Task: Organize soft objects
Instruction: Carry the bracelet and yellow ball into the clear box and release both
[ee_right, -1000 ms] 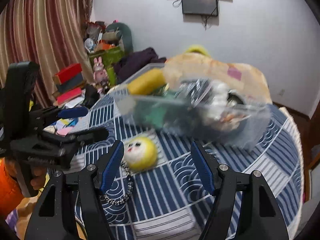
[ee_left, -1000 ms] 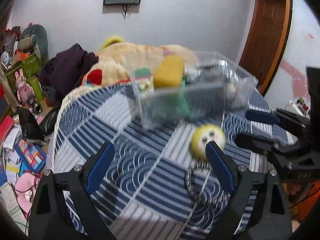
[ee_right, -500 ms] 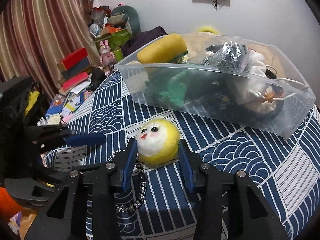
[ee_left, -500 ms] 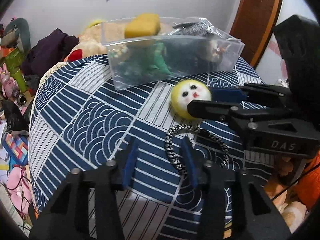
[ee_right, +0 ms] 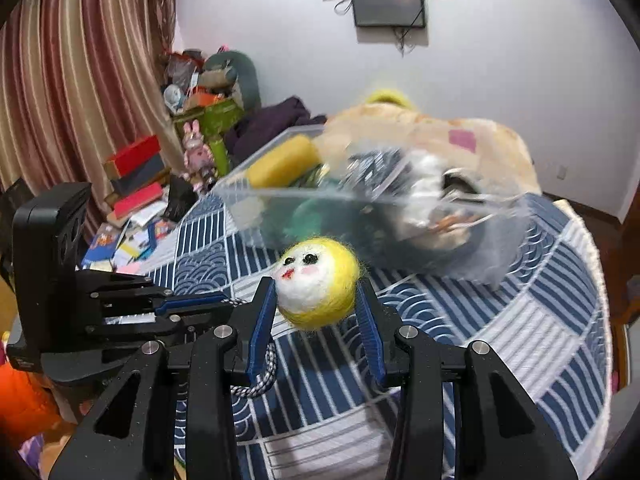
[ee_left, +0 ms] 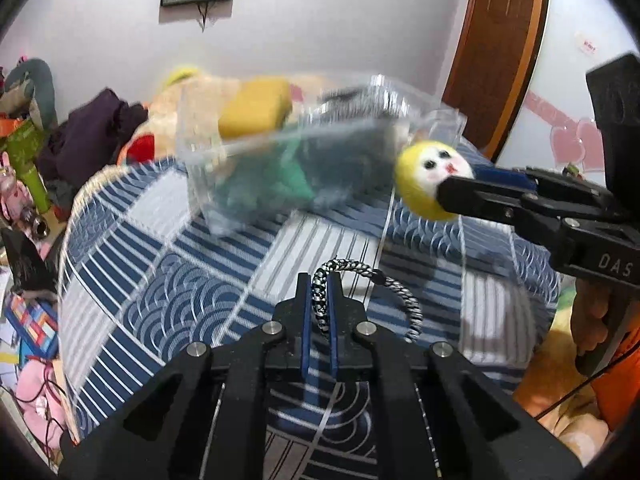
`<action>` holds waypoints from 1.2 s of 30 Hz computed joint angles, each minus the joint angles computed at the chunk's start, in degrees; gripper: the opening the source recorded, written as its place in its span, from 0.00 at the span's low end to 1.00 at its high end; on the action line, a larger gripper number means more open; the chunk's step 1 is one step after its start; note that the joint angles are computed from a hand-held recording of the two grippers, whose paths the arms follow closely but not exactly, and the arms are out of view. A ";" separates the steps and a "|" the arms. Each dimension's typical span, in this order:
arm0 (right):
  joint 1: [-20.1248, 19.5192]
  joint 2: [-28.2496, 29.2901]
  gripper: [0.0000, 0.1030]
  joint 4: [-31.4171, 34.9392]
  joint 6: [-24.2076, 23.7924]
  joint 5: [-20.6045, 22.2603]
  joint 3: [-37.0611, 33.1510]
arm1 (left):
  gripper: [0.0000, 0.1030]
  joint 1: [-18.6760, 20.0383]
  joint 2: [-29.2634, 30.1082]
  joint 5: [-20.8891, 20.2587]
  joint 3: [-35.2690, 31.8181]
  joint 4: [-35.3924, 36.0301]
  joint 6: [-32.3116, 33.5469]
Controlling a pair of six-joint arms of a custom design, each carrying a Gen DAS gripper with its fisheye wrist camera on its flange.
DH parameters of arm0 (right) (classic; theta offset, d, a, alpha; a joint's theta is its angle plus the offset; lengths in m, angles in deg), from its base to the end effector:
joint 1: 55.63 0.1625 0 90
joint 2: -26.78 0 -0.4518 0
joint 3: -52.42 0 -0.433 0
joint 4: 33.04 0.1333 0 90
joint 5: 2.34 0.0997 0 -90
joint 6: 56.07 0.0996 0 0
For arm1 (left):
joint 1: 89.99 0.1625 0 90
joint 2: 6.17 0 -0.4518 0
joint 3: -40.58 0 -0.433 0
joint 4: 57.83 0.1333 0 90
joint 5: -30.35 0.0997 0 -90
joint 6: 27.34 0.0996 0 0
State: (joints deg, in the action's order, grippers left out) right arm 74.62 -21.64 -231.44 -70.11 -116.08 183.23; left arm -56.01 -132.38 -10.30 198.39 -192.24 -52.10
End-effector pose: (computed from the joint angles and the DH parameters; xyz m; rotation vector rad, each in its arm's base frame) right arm 0.3856 -0.3113 0.0331 1.1345 -2.5050 0.7488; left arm -0.0603 -0.2925 0.2590 0.5402 2.4015 -0.9420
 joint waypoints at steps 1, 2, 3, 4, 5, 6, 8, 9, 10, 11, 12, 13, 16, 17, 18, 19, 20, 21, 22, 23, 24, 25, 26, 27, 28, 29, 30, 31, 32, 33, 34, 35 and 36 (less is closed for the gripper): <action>0.09 -0.34 0.36 -0.63 -0.06 -0.25 0.13 | 0.06 -0.63 -0.25 0.51 -0.20 -0.28 0.00; 0.23 -0.71 0.36 -1.45 -0.19 -0.61 0.26 | 0.06 -1.21 -0.45 0.97 -0.43 -0.66 0.07; 0.39 -0.83 0.36 -2.08 -0.31 -0.89 0.18 | 0.06 -1.52 -0.44 1.37 -0.71 -1.59 0.65; 0.46 -1.11 0.36 -2.61 -0.51 -1.13 0.25 | 0.06 -2.01 -0.27 1.99 -0.95 -2.39 0.95; 0.55 -1.42 0.36 -3.21 -0.76 -1.45 0.29 | 0.06 -2.31 -0.39 2.44 -1.09 -2.81 1.22; 0.56 -1.41 0.36 -3.84 -1.06 -1.75 0.15 | 0.06 -2.76 0.02 3.14 -1.43 -4.36 2.06; 0.69 -1.66 0.36 -5.01 -1.51 -2.36 0.06 | 0.06 -3.05 1.55 3.99 -2.11 -7.85 4.02; 0.84 -1.55 0.36 -5.51 -1.64 -2.63 -0.15 | 0.06 -3.02 2.50 4.44 -2.43 -10.06 5.36; 0.96 -1.47 0.36 -6.13 -1.88 -2.99 -0.31 | 0.06 -3.19 3.38 4.87 -2.63 -11.89 6.27; 1.07 -1.36 0.36 -7.07 -2.31 -3.61 -0.57 | 0.06 -3.18 4.47 5.29 -2.94 -14.00 7.37; 1.18 -1.13 0.36 -7.71 -2.50 -4.01 -0.91 | 0.06 -2.95 6.32 5.92 -3.38 -17.74 9.13; 1.20 -1.22 0.36 -8.25 -2.55 -4.13 -0.91 | 0.06 -2.53 7.75 5.99 -3.73 -20.54 10.52; 0.77 -0.90 0.36 -10.12 -3.16 -4.59 -1.69 | 0.06 -0.50 12.83 6.33 -5.34 -29.25 15.00; 0.50 -0.62 0.36 -10.49 -3.24 -4.85 -2.19 | 0.06 -0.05 14.16 6.66 -5.67 -31.37 16.02; 0.42 -0.40 0.36 -10.56 -3.10 -5.08 -2.54 | 0.06 0.83 16.08 6.83 -6.21 -34.43 17.58; 0.01 -0.28 0.36 -10.45 -2.97 -5.20 -3.04 | 0.06 1.49 17.30 6.86 -6.60 -36.37 18.50; -0.15 -0.02 0.36 -10.32 -2.65 -5.52 -3.42 | 0.06 2.34 18.81 6.66 -7.01 -38.65 19.54; -0.51 0.32 0.36 -9.82 -2.21 -5.73 -4.04 | 0.06 3.61 20.95 6.38 -7.74 -41.39 20.80; -0.79 0.60 0.36 -9.37 -1.98 -5.80 -4.51 | 0.06 4.28 22.12 6.60 -8.16 -42.77 21.34; -1.04 0.88 0.36 -8.88 -1.71 -5.88 -4.97 | 0.06 5.35 23.93 6.50 -8.75 -45.04 22.31; -1.41 1.29 0.36 -8.20 -1.28 -5.88 -5.49 | 0.06 5.99 25.04 6.27 -8.92 -46.40 22.63; -1.76 1.47 0.36 -7.51 -0.85 -5.76 -5.81 | 0.06 6.96 26.08 5.70 -9.41 -47.21 22.90; -2.21 1.89 0.36 -6.55 -0.23 -5.58 -6.30 | 0.06 7.93 27.17 5.17 -9.90 -47.83 22.88; -2.54 1.99 0.36 -5.58 0.33 -5.41 -6.56 | 0.06 9.16 28.47 4.61 -10.38 -48.40 22.60; -2.88 2.13 0.36 -4.80 0.79 -5.35 -6.69 | 0.06 9.75 29.10 4.30 -10.55 -48.41 22.28; -3.19 2.42 0.36 -3.36 1.59 -5.55 -7.01 | 0.06 10.52 29.69 3.78 -10.74 -48.22 22.04; -3.38 2.50 0.37 -2.36 2.09 -5.86 -7.12 | 0.06 10.69 29.88 3.64 -10.62 -48.06 21.77; -3.53 2.55 0.38 -1.82 2.32 -5.98 -7.13 | 0.06 11.03 30.06 3.39 -10.49 -47.89 21.67; -3.49 2.57 0.39 -1.79 2.35 -6.20 -6.91 | 0.06 11.41 29.93 2.62 -10.31 -47.56 21.91; -3.28 2.51 0.40 -1.92 1.66 -6.32 -6.70 | 0.06 11.42 29.63 2.22 -10.01 -46.59 21.57; -3.10 2.34 0.42 -1.62 1.36 -6.40 -6.60 | 0.07 11.53 29.45 2.03 -9.99 -45.80 21.39; -3.05 2.18 0.43 -1.21 1.21 -6.45 -6.63 | 0.08 11.51 29.14 2.04 -9.87 -44.80 21.02; -2.96 1.96 0.44 -0.44 1.06 -6.56 -6.76 | 0.10 11.36 28.78 2.10 -9.79 -43.76 20.46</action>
State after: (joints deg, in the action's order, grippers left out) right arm 71.66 -19.68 -231.88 -69.05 -122.64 176.47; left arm -44.65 -103.60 -8.20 188.60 -236.00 -31.64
